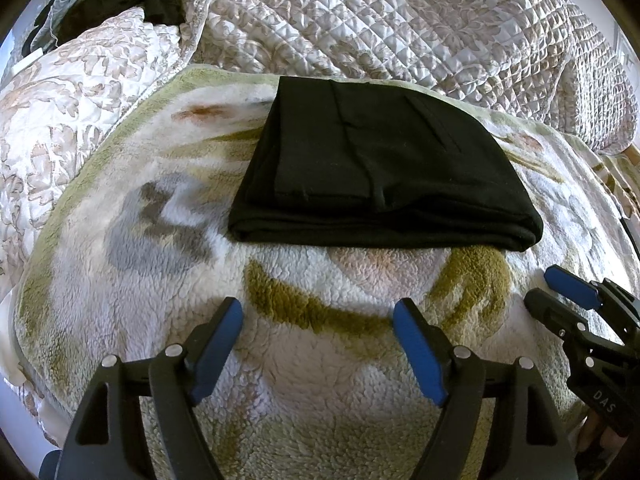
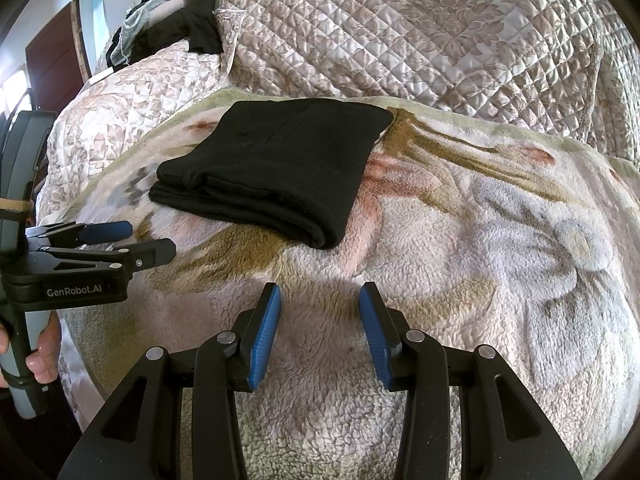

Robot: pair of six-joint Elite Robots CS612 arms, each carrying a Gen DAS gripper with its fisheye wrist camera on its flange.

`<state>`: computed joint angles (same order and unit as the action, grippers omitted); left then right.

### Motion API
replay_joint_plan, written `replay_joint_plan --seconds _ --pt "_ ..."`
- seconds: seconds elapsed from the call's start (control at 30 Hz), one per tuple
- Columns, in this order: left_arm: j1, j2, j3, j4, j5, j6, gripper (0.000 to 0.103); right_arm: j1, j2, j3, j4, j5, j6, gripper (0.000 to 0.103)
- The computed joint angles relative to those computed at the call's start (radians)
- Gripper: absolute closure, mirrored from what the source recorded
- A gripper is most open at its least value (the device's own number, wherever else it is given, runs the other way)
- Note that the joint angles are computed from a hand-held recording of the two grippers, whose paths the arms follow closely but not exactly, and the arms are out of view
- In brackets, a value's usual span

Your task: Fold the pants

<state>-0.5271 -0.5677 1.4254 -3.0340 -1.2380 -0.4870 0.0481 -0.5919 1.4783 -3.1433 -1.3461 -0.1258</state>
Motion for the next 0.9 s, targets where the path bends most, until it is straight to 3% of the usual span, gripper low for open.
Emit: replay_joint_plan --seconds 0.8,0.87,0.9 --pt "0.0 0.001 -0.001 0.001 0.001 0.001 0.022 -0.006 -0.003 0.008 -0.006 0.014 0.0 0.059" --pt "0.0 0.0 -0.001 0.001 0.0 0.001 0.022 -0.013 -0.003 0.007 0.002 0.059 -0.006 0.045" --pt "0.0 0.001 -0.001 0.001 0.0 0.001 0.022 -0.019 -0.002 0.005 0.014 0.105 -0.015 0.029"
